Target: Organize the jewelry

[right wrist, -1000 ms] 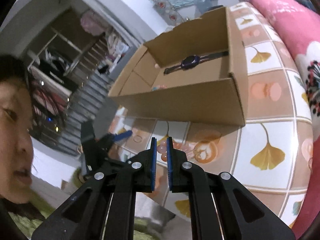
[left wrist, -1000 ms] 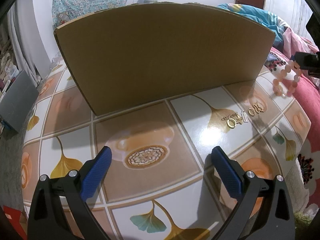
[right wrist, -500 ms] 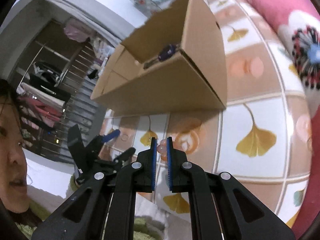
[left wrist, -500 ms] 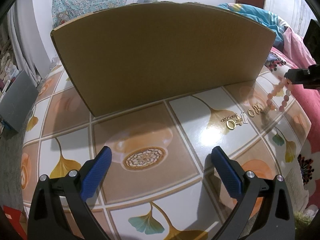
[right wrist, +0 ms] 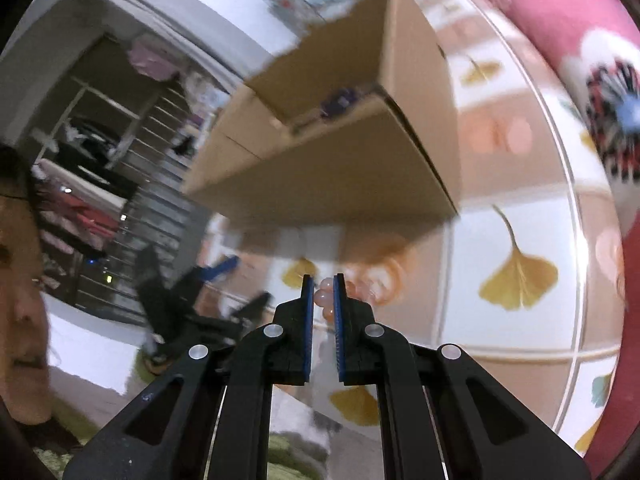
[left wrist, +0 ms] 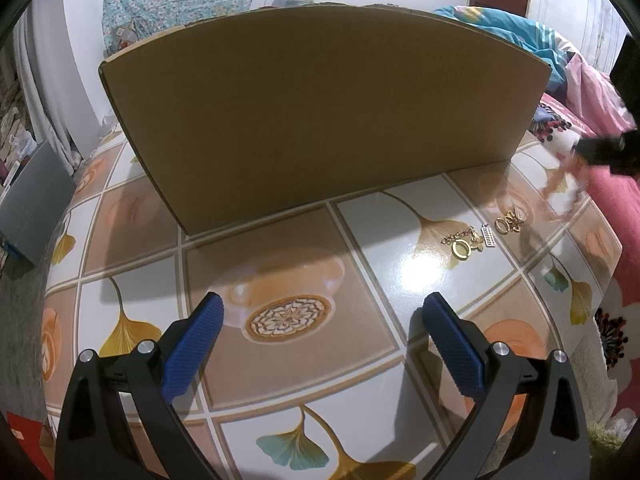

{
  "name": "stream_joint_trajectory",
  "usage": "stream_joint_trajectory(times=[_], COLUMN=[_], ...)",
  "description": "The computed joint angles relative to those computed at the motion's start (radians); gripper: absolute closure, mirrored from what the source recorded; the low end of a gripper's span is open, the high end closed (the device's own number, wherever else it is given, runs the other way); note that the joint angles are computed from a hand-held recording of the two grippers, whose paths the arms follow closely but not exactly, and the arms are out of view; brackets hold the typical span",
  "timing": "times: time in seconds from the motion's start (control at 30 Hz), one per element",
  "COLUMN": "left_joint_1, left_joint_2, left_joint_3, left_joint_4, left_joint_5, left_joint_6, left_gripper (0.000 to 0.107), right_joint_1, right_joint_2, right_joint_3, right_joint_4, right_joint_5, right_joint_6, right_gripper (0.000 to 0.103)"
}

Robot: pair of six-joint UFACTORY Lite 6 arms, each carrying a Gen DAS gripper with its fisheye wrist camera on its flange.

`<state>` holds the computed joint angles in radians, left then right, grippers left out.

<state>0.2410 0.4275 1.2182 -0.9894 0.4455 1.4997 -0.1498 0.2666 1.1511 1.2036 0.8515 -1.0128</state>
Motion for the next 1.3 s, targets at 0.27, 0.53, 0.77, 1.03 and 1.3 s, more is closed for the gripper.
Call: stream_joint_trajectory(times=[0.27, 0.53, 0.77, 1.03, 1.3], left_joint_1=[0.002, -0.005, -0.003, -0.013, -0.013], left_joint_2=[0.000, -0.006, -0.009, -0.010, -0.022], left_joint_3=[-0.005, -0.011, -0.016, -0.010, -0.033], left_joint_4=[-0.010, -0.017, -0.020, 0.015, -0.027], left_joint_5=[-0.002, -0.006, -0.005, -0.016, -0.031], left_joint_6=[0.012, 0.014, 0.021, -0.033, -0.001], left_gripper=[0.009, 0.009, 0.009, 0.009, 0.009], right_joint_1=[-0.016, -0.044, 0.015, 0.136, 0.359], right_joint_2=[0.034, 0.060, -0.083, -0.210, -0.243], right_joint_3=[0.042, 0.039, -0.094, -0.243, -0.381], right_joint_4=[-0.009, -0.081, -0.269, -0.203, -0.405], right_joint_5=[0.035, -0.081, -0.359, -0.497, -0.713], right_joint_6=[0.040, 0.140, 0.240, 0.110, 0.286], right_gripper=[0.096, 0.093, 0.076, 0.051, 0.029])
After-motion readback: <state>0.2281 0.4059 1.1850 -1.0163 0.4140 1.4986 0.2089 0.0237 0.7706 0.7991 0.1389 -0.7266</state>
